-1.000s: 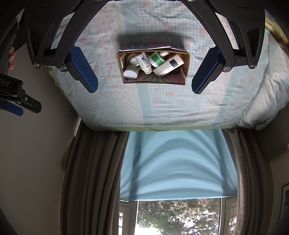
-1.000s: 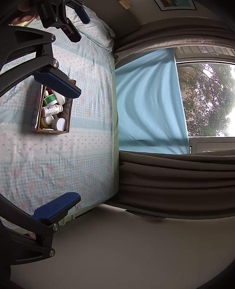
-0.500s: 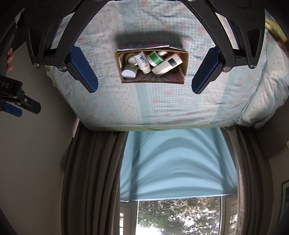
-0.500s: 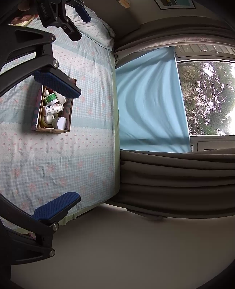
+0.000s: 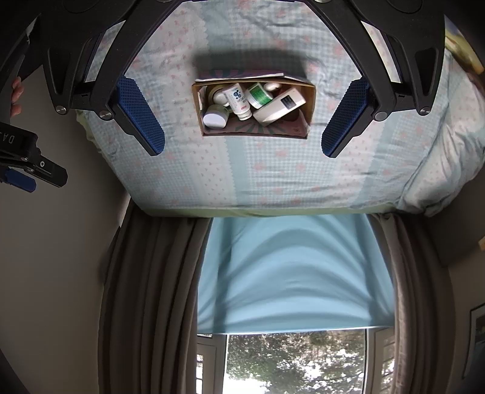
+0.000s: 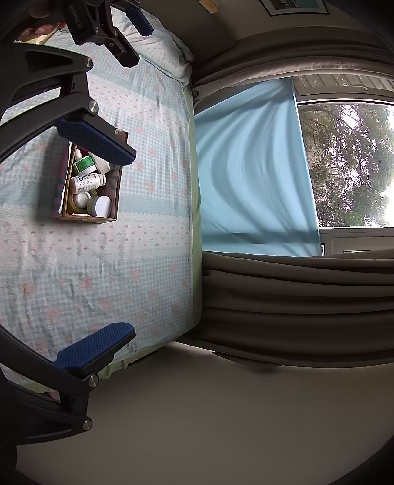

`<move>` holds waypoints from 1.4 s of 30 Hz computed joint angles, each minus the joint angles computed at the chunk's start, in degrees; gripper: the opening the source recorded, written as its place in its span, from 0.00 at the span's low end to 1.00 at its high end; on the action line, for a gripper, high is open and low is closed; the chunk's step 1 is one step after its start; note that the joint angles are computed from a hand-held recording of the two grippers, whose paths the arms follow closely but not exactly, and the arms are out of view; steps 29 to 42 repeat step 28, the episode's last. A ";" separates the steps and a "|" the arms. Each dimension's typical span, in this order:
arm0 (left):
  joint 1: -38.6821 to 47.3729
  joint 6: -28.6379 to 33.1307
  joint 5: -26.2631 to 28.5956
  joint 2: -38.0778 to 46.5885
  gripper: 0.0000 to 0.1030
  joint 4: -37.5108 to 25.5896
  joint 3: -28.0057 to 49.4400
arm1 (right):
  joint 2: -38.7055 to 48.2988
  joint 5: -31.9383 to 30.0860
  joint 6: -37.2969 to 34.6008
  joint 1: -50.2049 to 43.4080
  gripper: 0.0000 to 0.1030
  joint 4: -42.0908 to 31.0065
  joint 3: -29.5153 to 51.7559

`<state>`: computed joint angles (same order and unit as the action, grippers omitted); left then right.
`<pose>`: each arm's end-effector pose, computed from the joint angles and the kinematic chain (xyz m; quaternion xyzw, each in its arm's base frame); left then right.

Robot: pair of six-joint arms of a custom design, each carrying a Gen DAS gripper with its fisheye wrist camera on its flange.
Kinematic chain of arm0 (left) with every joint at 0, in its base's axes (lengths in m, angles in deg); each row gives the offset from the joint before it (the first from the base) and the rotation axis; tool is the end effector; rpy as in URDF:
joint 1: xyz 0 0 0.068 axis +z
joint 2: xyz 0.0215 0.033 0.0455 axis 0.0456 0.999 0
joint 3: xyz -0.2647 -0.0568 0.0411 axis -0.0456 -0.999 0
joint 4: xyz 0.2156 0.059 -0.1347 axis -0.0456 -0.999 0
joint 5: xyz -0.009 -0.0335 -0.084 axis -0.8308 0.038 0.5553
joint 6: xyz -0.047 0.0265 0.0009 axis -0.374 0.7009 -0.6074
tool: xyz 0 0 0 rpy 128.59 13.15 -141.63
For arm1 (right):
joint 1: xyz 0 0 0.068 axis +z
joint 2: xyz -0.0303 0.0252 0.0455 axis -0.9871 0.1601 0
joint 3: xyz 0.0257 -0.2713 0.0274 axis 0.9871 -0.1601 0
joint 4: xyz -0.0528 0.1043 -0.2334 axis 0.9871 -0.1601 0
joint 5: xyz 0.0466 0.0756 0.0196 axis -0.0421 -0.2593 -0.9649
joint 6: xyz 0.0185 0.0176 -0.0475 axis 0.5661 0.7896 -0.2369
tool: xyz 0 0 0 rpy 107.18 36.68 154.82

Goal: Organize rigid objects

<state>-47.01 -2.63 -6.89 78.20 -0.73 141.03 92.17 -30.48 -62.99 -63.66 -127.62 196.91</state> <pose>0.1954 -0.1877 0.4206 -0.2098 0.8596 0.0399 0.4642 0.3290 0.1046 0.4591 -0.1846 0.8794 0.0870 0.4301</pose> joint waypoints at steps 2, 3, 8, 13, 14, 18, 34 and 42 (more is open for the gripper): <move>0.20 0.07 -0.04 0.12 1.00 -0.12 0.12 | 0.05 0.10 -0.02 0.02 1.00 0.03 0.03; 0.33 0.19 -0.04 0.10 1.00 -0.09 0.11 | 0.07 0.14 -0.04 0.02 1.00 0.04 0.04; 0.95 0.74 0.19 -0.24 1.00 0.36 -0.03 | 0.47 0.15 0.07 0.06 1.00 -0.25 0.66; 0.83 0.95 -0.08 0.72 1.00 0.07 1.03 | 1.55 0.34 0.10 0.27 1.00 -0.51 2.15; 0.67 0.40 -0.42 1.05 1.00 -0.54 1.43 | 1.66 0.42 0.14 0.35 1.00 -0.48 2.28; 0.22 -0.64 -1.75 1.43 1.00 -1.41 1.90 | 2.13 0.68 0.18 0.61 1.00 -0.44 2.94; 0.63 -0.24 -0.19 -2.23 1.00 3.88 -3.90 | 2.85 1.80 0.92 1.07 1.00 -1.49 3.85; 0.63 -0.24 -0.19 -2.23 1.00 3.88 -3.90 | 2.85 1.80 0.92 1.07 1.00 -1.49 3.85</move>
